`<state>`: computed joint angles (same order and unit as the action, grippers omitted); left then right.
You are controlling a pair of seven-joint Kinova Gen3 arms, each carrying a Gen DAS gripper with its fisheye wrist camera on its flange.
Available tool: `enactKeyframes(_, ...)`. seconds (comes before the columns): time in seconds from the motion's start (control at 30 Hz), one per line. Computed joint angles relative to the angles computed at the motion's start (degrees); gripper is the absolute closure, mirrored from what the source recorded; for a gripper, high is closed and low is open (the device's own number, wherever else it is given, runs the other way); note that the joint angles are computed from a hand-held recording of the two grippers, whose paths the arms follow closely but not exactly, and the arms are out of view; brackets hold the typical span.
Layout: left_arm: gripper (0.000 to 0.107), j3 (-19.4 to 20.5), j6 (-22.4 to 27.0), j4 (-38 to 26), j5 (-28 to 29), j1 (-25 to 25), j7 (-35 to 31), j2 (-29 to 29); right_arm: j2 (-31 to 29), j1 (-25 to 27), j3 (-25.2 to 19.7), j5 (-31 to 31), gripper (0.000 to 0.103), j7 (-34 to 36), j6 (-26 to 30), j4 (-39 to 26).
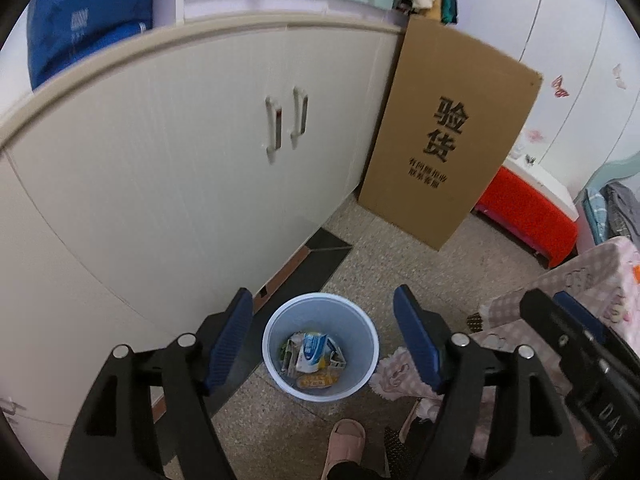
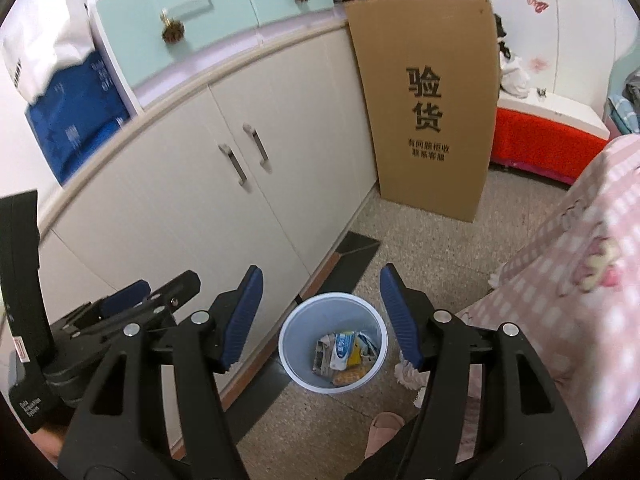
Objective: Collect trash
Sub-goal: 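Swing both tools back toward the table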
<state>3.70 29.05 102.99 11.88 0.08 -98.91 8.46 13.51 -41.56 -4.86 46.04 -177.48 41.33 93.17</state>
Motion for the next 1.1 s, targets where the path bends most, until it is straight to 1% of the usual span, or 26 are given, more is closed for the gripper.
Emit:
enactKeyframes(0.07, 0.036, 0.45, 0.43, 0.93, 2.07, -0.66, -1.63, -2.65, -1.94, -0.54, -0.26, 0.66, 0.042, -0.82, 1.26, 0.70)
enactKeyframes(0.13, 0.035, 0.58, 1.29, 1.55, 4.26, -0.60, -3.47, -5.29, -4.71, -1.29, -1.14, 2.65, 0.042, -3.11, 3.63, 2.06)
enactKeyframes(0.2, 0.035, 0.52, 2.03, 1.89, 5.91, 0.25, -5.12, -7.39, -7.36, -1.29, -2.76, 4.29, 0.040, -5.09, 6.38, 3.36)
enactKeyframes(0.3, 0.034, 0.40, 3.61, 2.42, 8.20, 2.33, -7.62, -10.32, -11.12, -0.65, -5.53, 5.66, 0.040, -7.15, 10.47, 5.34)
enactKeyframes(0.43, 0.032, 1.55, 5.11, 2.89, 7.97, 6.62, -7.34, -13.73, -16.56, 0.90, -9.54, 5.57, 0.039, -7.92, 17.13, 8.17)
enactKeyframes(0.47, 0.032, 2.42, 5.72, 2.64, 7.17, 7.86, -6.48, -14.29, -18.12, 1.49, -10.41, 5.21, 0.039, -7.99, 18.39, 9.07)
enactKeyframes(0.5, 0.032, 2.95, 6.13, 2.28, 6.78, 8.97, -5.90, -14.39, -20.08, 2.05, -11.42, 4.80, 0.039, -8.20, 20.38, 10.20)
enactKeyframes(0.6, 0.032, 4.09, 8.63, 1.15, 8.32, 12.79, -6.40, -14.76, -24.55, 4.09, -13.89, 3.25, 0.039, -7.94, 25.23, 12.66)
enactKeyframes(0.7, 0.032, 5.71, 9.85, 0.35, 9.05, 15.89, -5.78, -14.37, -30.06, 6.44, -15.49, 0.33, 0.039, -6.83, 29.80, 15.39)
enactKeyframes(0.77, 0.032, 7.24, 9.89, -0.10, 8.32, 17.88, -4.48, -13.89, -32.82, 7.92, -15.83, -1.50, 0.039, -5.45, 31.41, 16.61)
enactKeyframes(0.87, 0.032, 10.02, 10.29, -1.59, 5.54, 20.92, -0.87, -11.81, -36.93, 10.33, -16.42, -4.07, 0.039, -3.09, 35.01, 18.54)
enactKeyframes(0.93, 0.032, 10.56, 10.39, -2.41, 3.94, 22.66, 0.77, -10.48, -39.43, 11.57, -16.03, -5.80, 0.039, -1.49, 35.64, 19.86)
enactKeyframes(0.97, 0.032, 11.63, 10.32, -2.99, 2.25, 23.62, 2.37, -9.58, -40.40, 12.20, -16.01, -6.58, 0.039, -0.67, 36.10, 20.33)
enactKeyframes(1.0, 0.032, 11.94, 10.23, -3.35, 1.14, 24.46, 3.36, -8.98, -41.71, 12.44, -15.15, -7.67, 0.039, 0.96, 36.21, 21.04)
enactKeyframes(1.1, 0.032, 12.53, 10.08, -4.66, -1.18, 26.73, 5.28, -6.92, -43.34, 13.98, -15.02, -9.59, 0.039, 3.31, 36.20, 22.37)
